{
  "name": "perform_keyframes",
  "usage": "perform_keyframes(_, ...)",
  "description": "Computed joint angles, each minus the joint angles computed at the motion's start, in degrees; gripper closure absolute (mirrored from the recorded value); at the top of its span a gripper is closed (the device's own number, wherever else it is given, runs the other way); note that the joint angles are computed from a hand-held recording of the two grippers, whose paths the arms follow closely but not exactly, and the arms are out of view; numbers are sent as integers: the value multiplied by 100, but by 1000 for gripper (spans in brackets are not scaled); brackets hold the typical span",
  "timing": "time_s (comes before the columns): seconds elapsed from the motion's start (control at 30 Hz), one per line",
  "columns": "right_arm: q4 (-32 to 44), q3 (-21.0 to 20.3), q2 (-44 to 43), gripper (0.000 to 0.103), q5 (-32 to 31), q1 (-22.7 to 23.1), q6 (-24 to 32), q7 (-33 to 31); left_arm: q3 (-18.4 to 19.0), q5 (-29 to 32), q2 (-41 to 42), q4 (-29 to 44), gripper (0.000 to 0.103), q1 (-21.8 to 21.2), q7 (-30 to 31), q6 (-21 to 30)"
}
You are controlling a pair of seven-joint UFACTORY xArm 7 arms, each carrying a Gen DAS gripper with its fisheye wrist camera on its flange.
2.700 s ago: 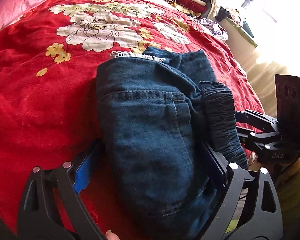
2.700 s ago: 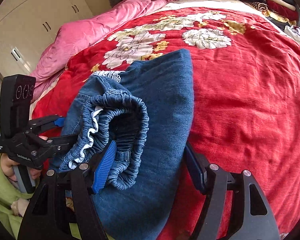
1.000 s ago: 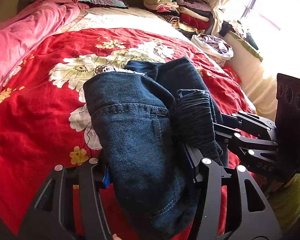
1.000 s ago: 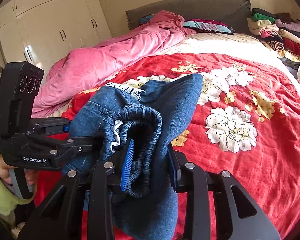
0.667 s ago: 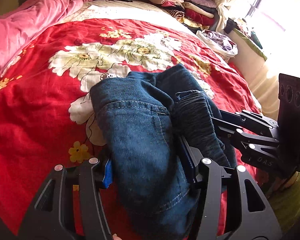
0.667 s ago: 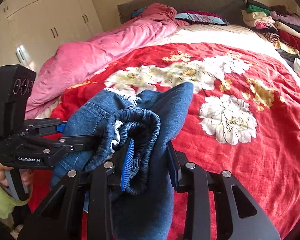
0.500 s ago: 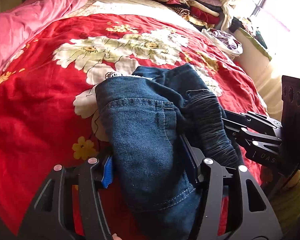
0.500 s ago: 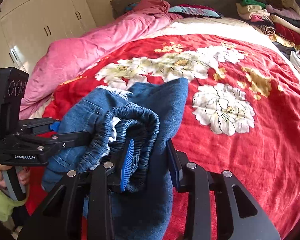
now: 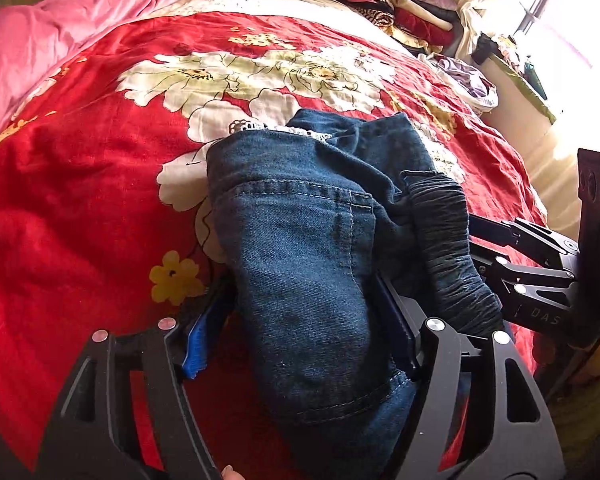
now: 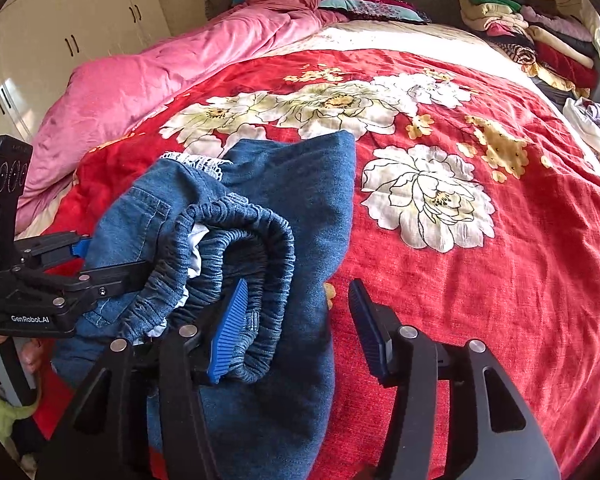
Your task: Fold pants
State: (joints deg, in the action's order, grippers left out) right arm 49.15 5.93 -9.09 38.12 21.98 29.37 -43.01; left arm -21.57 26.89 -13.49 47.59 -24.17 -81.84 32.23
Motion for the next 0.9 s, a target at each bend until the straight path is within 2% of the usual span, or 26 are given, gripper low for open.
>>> perform_keyframes(0.27,-32,9,-54,46,-74,11,-55,113,-32,10,-45,41,40,-31,-26,168)
perform_keyframes(0.3,-44,7,-73,45,-83,12,-60,123,-38,16,-53,44,40,-34,-28,191)
perform_keyframes(0.33,-61,5,-102,36,-96,14,-68,143,-53,21,-65,56,40,-39,-43,231)
perform_keyframes(0.37,-81,2,-132,33,-95,20,-103,155,-64,26,-87,62,40,-43,-63,258)
perform_keyframes(0.6,-214,-67,-358,32,-164,71,-188,221,-152,103,-176,155,36,-71,-147,521)
perform_keyframes(0.63,-243,-74,-405,28,-186,78,-207,248,-164,106,-201,160,35,-77,-168,558)
perform_keyframes(0.67,-278,-77,-452,18,-206,86,-256,283,-173,115,-221,161,35,-77,-187,576)
perform_keyframes(0.8,-360,-177,-616,15,-96,184,-301,231,-229,150,-290,214,33,-82,-226,718)
perform_keyframes(0.87,-415,-201,-710,9,-98,223,-355,240,-266,171,-342,235,31,-90,-258,798)
perform_keyframes(0.9,-430,-227,-739,9,-65,258,-384,214,-294,187,-366,259,29,-92,-278,866)
